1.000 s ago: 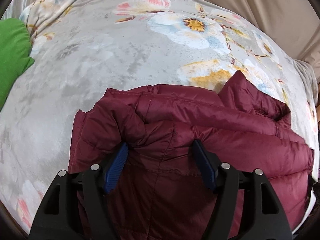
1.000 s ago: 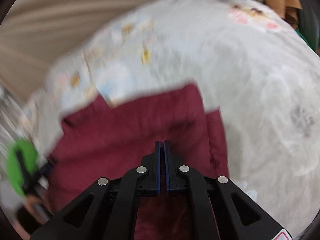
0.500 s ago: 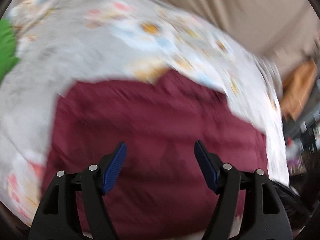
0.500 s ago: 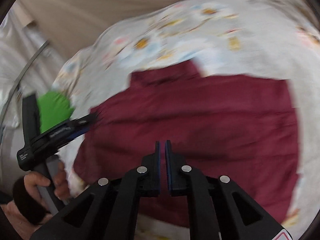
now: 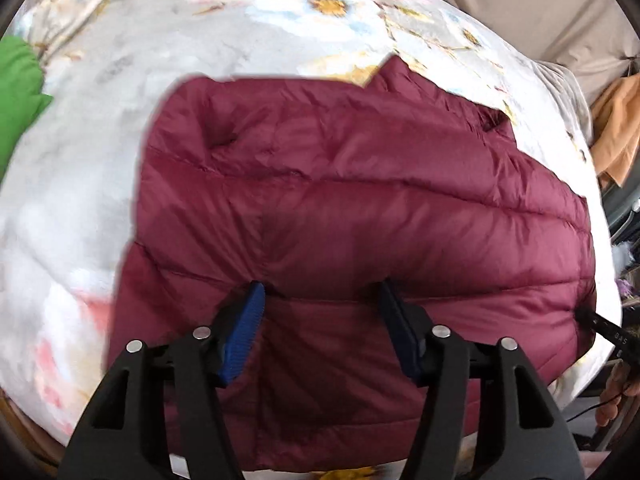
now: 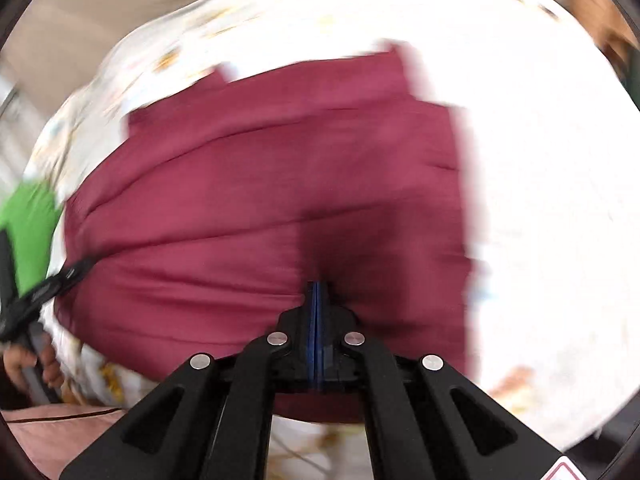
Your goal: Fold large clothes
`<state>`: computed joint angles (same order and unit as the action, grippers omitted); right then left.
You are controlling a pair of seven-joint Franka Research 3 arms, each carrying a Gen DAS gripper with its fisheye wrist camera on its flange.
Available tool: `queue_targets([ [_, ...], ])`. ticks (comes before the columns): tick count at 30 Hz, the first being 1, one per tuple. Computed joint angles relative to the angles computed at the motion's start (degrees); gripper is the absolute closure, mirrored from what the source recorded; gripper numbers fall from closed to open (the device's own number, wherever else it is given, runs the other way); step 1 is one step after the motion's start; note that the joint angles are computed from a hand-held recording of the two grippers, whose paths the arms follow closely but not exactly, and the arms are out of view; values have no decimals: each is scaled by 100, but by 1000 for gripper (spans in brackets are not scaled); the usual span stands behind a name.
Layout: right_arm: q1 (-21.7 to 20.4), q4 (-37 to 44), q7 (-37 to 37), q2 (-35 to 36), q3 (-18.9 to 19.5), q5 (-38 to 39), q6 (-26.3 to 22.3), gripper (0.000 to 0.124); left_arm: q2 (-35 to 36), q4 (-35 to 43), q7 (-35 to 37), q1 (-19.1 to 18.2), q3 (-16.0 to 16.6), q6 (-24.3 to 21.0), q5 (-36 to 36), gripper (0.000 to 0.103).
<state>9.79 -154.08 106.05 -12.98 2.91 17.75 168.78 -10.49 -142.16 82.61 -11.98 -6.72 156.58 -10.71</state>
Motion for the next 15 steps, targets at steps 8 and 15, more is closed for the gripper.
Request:
queue_targets([
  [8,411,1024,-341,438,-152,170,-62,122,536,798,-103,88,10,185,78,38],
  [15,567,2930,-1286,2138,31,665,-295,123,1392,1315,-579,426,-231,376,645,30],
])
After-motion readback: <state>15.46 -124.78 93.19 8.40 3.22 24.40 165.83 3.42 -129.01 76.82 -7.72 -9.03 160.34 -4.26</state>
